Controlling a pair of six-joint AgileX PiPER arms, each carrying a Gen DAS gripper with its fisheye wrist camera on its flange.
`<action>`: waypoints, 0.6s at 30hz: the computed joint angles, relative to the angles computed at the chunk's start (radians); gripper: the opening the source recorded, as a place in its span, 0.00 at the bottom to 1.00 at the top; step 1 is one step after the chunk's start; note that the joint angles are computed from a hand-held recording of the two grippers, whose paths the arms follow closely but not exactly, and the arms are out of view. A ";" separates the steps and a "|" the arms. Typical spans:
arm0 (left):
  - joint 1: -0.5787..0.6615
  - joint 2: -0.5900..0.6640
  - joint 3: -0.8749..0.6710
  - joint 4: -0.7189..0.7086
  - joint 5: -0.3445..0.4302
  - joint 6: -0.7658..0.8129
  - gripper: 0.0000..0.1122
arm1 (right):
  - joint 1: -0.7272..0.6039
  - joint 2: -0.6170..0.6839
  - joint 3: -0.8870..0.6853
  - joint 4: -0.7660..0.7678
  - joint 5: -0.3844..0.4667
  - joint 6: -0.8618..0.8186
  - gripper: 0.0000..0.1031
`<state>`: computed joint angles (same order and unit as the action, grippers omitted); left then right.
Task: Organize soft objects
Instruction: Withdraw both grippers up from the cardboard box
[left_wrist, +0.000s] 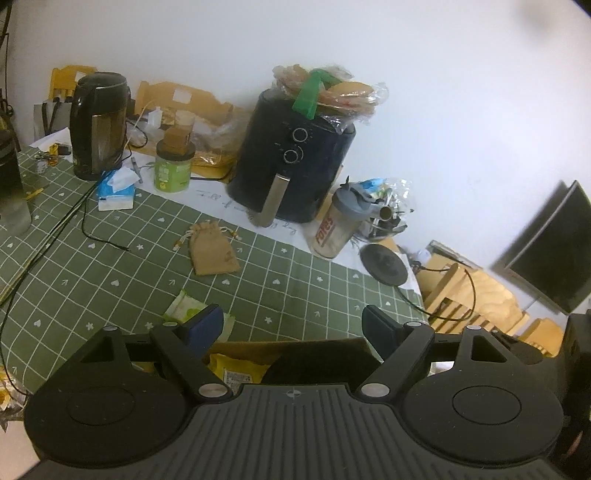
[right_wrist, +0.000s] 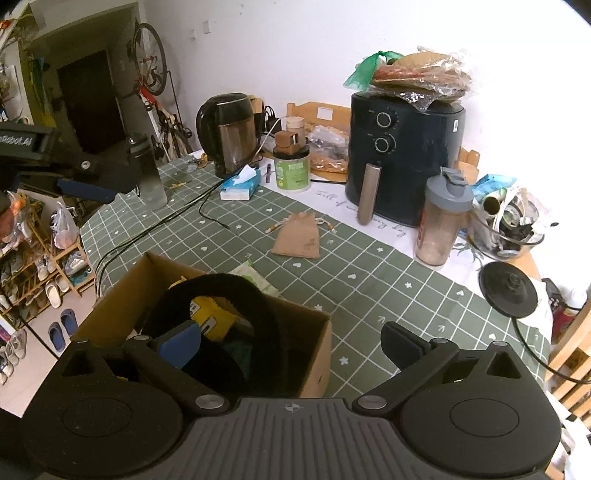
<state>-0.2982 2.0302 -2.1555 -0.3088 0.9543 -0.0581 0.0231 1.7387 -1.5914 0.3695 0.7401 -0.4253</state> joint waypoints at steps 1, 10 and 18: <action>0.001 -0.006 0.007 0.003 -0.005 -0.001 0.73 | -0.002 0.000 -0.002 0.002 -0.001 -0.002 1.00; 0.022 -0.069 0.089 0.072 -0.009 -0.028 0.73 | -0.031 0.013 -0.055 0.054 0.042 -0.085 1.00; 0.064 -0.107 0.147 0.108 -0.051 0.023 0.73 | -0.060 0.071 -0.185 0.032 0.121 -0.130 1.00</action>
<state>-0.2346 1.9228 -2.0082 -0.2006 0.9034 -0.0348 -0.0366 1.8099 -1.7766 0.4014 0.8607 -0.5557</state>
